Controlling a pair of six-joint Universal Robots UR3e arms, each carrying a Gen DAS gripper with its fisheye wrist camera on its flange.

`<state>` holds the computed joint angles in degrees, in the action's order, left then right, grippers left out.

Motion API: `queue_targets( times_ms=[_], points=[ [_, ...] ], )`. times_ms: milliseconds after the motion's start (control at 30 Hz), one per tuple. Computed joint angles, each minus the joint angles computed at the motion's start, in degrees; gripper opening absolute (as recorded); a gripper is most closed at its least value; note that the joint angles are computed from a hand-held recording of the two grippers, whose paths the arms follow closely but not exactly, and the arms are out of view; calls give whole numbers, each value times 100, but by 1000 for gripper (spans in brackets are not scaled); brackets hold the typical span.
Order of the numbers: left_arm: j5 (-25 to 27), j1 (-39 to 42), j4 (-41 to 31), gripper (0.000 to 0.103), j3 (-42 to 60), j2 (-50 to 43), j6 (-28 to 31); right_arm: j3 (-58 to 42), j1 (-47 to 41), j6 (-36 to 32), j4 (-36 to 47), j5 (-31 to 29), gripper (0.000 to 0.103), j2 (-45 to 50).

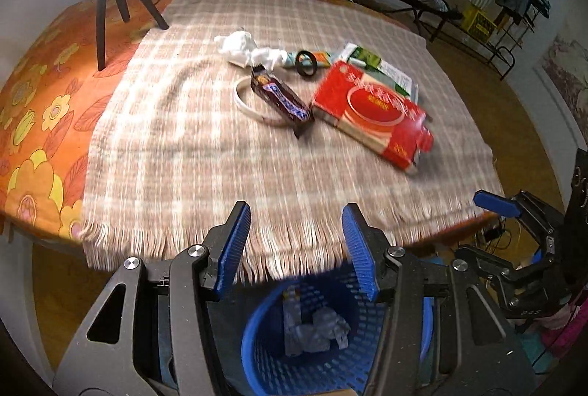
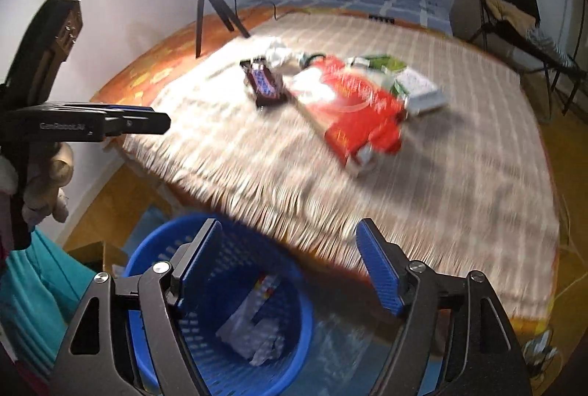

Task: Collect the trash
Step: 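Move the left tool to the Snickers bar while the right tool reaches the red tissue box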

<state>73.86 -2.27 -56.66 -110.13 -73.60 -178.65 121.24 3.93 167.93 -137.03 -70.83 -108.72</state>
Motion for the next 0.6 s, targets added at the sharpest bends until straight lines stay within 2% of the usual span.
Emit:
queue_targets(
  times_ms=[400, 500, 600],
  points=[
    [-284, 11, 189, 53, 1281, -1643, -478, -1493, -87, -504, -347, 33, 80, 1731],
    [-313, 2, 236, 48, 1607, -2037, -561, -1852, -17, -639, -374, 39, 80, 2147],
    [-313, -4, 249, 47, 1903, -2389, -651, -2181, -45, -698, -300, 189, 80, 2536]
  ],
)
